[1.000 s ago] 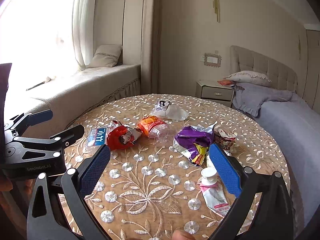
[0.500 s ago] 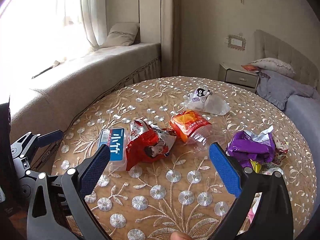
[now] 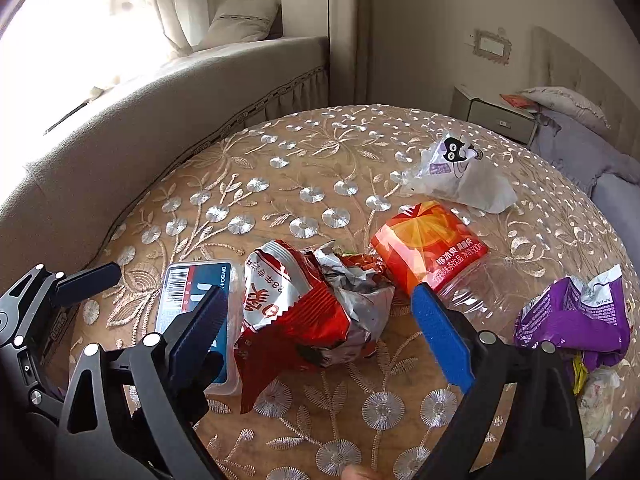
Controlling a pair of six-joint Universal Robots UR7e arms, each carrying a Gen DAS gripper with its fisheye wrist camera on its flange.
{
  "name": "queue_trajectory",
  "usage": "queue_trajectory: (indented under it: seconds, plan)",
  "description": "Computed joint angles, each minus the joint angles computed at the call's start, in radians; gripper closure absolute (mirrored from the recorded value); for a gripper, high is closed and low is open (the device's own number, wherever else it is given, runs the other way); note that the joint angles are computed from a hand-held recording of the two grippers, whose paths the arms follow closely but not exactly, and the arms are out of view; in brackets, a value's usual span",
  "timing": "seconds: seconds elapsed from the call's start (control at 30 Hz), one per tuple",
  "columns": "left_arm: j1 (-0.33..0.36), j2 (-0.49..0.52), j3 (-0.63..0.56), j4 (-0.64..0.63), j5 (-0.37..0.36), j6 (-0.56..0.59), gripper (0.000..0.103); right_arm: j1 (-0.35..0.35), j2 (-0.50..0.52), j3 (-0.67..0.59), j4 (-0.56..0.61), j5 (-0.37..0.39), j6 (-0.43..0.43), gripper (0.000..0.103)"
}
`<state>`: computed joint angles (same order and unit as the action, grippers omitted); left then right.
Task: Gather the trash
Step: 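Grasp the red chip bag with the right tool while the left tool grasps the clear plastic box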
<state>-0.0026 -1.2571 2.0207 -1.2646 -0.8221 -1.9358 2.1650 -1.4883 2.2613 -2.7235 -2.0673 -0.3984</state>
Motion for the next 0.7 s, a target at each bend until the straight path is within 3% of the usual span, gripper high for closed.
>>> queue_trajectory:
  seconds: [0.13,0.23,0.3,0.4,0.6,0.67,0.7]
  plan:
    - [0.021,-0.040,0.045,-0.139,0.015,0.068,0.005,-0.038,-0.002,-0.027,0.068,0.021,0.060,0.029]
    - [0.045,-0.058,0.079,-0.250,0.001,0.115,0.005,-0.044,-0.002,-0.025,0.073,0.000,0.047,0.032]
    - [0.063,-0.039,0.067,-0.247,-0.023,0.129,0.004,-0.055,-0.014,-0.009,0.065,0.010,0.029,0.035]
    - [0.056,-0.027,0.054,-0.220,-0.008,0.127,0.005,-0.060,-0.035,0.001,0.051,0.018,0.031,0.040]
    - [0.064,0.007,0.026,-0.208,0.014,0.210,0.006,-0.078,-0.071,-0.008,0.109,0.020,0.055,0.041]
    - [0.060,0.026,0.008,-0.173,0.030,0.223,0.019,-0.081,-0.088,-0.001,0.106,0.022,0.049,0.041]
    - [0.060,0.027,0.006,-0.167,0.034,0.226,0.035,-0.081,-0.097,0.003,0.103,0.022,0.042,0.041]
